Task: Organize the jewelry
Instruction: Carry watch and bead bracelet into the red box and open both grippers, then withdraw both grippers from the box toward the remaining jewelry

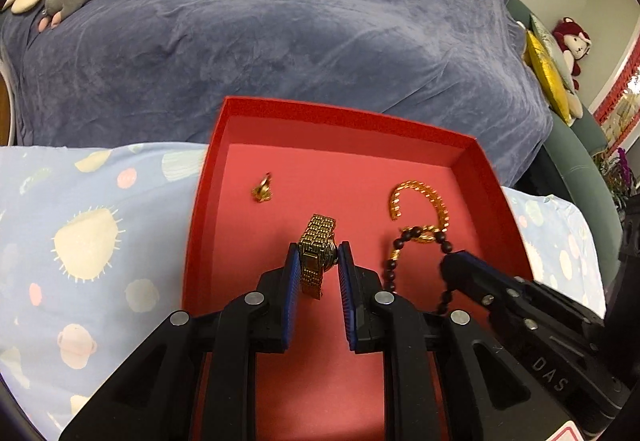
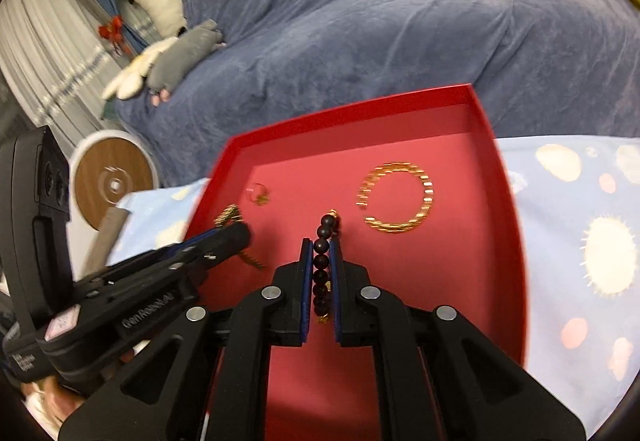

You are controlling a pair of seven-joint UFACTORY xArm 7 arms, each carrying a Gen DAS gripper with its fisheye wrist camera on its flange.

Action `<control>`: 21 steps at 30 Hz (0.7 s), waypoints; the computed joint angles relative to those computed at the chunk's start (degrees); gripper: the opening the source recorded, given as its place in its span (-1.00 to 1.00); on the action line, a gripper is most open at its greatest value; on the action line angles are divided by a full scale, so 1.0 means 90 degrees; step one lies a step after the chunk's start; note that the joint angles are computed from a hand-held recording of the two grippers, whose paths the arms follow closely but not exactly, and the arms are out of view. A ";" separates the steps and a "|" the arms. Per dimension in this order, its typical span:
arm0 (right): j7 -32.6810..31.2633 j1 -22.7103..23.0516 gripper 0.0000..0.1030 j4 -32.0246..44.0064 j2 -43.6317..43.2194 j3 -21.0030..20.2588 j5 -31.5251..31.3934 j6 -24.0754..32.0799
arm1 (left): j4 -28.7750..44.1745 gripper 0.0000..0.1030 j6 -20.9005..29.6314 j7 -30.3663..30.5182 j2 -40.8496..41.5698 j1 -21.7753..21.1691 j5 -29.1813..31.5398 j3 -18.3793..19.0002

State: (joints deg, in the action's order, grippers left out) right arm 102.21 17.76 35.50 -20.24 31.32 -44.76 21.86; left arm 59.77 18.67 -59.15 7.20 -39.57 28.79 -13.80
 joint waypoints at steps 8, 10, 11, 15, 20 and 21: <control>-0.0349 0.0626 -0.47 -0.0154 -0.0880 0.0206 0.0305 0.1472 | -0.0583 -0.19 0.0229 -0.1622 -0.0866 0.0173 0.1670 -0.0054; -0.0639 0.0863 -0.46 -0.0113 -0.1156 0.0295 0.0570 0.1823 | -0.0775 -0.09 0.0337 -0.1648 -0.1227 0.0294 0.1693 -0.0234; -0.0757 0.0945 -0.44 -0.0070 -0.1272 0.0346 0.0686 0.1967 | -0.0909 -0.07 0.0421 -0.1657 -0.1459 0.0340 0.1655 -0.0333; -0.0975 0.1249 -0.34 0.0106 -0.1754 0.0698 0.1199 0.2549 | -0.1381 0.08 0.0768 -0.1601 -0.2304 0.0440 0.1300 -0.0724; -0.0879 0.1524 -0.25 0.0354 -0.2123 0.1288 0.1803 0.3135 | -0.1856 0.18 0.1181 -0.1216 -0.3213 0.0338 0.0475 -0.1100; -0.0796 0.1561 -0.24 0.0389 -0.2225 0.1423 0.1899 0.3265 | -0.2008 0.25 0.1238 -0.1202 -0.3446 0.0310 0.0333 -0.1187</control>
